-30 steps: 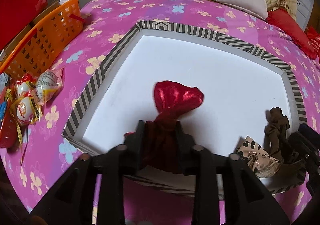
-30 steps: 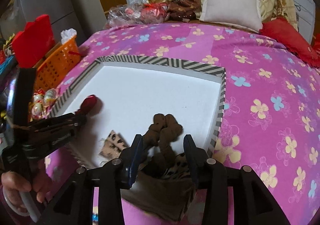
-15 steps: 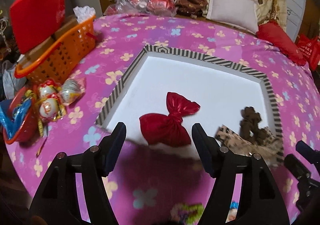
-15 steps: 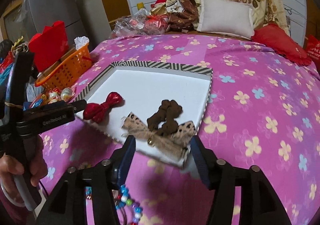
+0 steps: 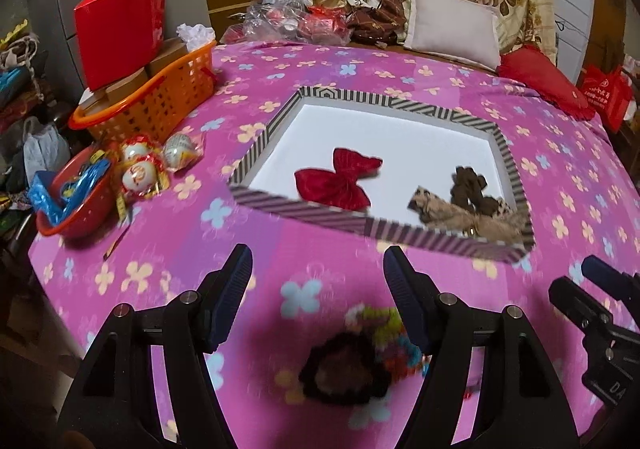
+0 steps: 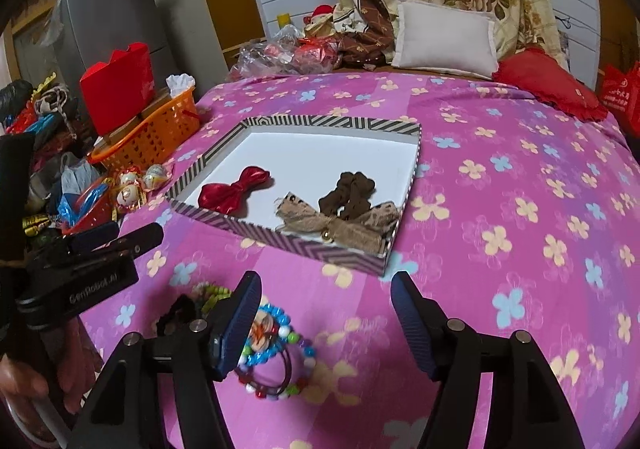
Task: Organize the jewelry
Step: 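Withdraw both grippers from the tray back toward the bracelets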
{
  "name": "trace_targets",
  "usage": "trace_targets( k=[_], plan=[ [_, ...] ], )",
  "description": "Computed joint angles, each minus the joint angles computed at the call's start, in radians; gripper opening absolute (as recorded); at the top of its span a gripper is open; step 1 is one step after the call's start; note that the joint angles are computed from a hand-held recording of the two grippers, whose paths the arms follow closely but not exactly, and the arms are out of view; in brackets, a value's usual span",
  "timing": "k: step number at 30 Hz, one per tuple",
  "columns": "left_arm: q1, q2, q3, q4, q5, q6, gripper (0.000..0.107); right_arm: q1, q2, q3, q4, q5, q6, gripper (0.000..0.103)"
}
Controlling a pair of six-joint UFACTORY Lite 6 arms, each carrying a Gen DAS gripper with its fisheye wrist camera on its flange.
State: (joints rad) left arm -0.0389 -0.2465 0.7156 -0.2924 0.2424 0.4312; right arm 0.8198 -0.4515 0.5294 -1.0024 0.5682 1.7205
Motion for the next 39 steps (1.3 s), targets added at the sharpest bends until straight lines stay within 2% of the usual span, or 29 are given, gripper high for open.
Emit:
trace_targets(
  k=[5,11,19,39],
  plan=[
    [0.031,-0.1,-0.087,-0.078,0.024,0.086,0.068,0.093,-0.023,-0.015,0.004,0.086,0.064,0.065],
    [0.047,-0.205,-0.169,-0.091,0.05,0.099,0.068,0.171,-0.028,-0.02,0.01,0.165,0.114,0.066],
    [0.123,-0.269,-0.225,-0.204,0.117,0.219,0.068,0.254,-0.033,-0.01,0.018,0.264,0.142,0.069],
    [0.155,-0.31,-0.247,-0.215,0.156,0.24,0.068,0.275,-0.034,-0.012,0.04,0.279,0.137,0.071]
  ],
)
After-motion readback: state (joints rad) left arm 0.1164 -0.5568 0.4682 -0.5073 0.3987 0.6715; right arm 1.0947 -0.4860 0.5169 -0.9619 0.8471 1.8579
